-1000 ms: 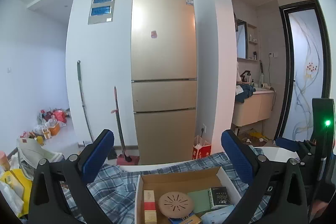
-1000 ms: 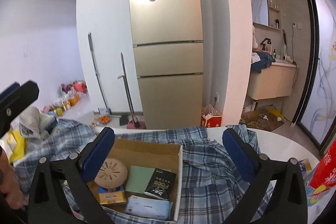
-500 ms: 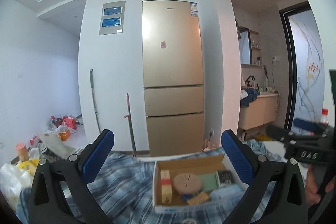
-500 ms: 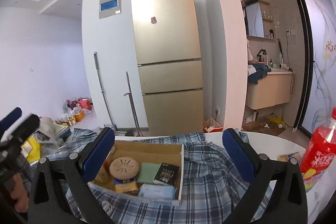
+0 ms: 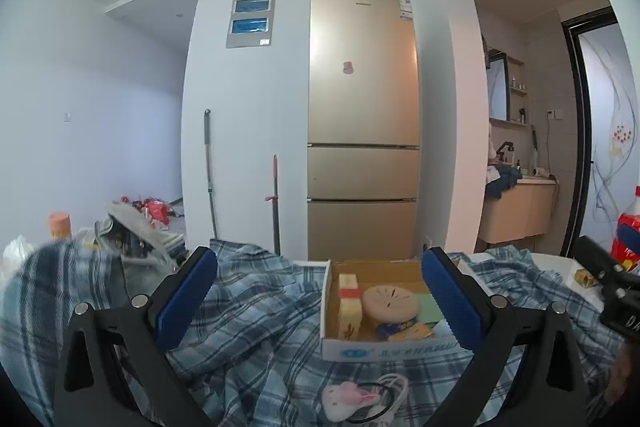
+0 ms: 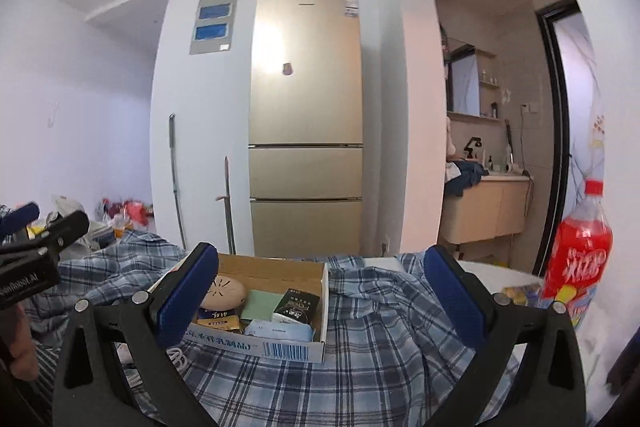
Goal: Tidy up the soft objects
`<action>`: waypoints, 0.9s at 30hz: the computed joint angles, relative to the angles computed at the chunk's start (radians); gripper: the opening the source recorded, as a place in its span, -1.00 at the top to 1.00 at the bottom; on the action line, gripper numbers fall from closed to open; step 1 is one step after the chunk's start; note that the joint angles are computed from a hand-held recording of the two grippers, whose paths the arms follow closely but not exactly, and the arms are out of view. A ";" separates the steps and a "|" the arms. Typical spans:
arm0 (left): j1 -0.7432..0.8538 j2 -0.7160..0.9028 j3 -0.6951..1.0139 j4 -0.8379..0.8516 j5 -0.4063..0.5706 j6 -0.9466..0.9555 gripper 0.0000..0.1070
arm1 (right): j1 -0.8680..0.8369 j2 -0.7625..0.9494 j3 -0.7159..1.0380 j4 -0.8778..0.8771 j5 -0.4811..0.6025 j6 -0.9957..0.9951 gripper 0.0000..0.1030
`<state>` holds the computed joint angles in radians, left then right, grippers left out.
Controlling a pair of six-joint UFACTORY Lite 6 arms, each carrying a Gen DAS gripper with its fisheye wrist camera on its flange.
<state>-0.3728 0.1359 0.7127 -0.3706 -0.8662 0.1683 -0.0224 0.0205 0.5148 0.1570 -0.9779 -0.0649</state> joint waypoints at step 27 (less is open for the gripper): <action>-0.073 0.021 -0.035 -0.017 -0.115 0.067 -0.93 | -0.055 0.051 -0.008 -0.188 -0.026 0.111 -0.99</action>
<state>-0.4460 0.1572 0.6780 -0.3874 -0.9810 0.2349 -0.0777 0.0716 0.5072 -0.0311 -1.0038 0.0466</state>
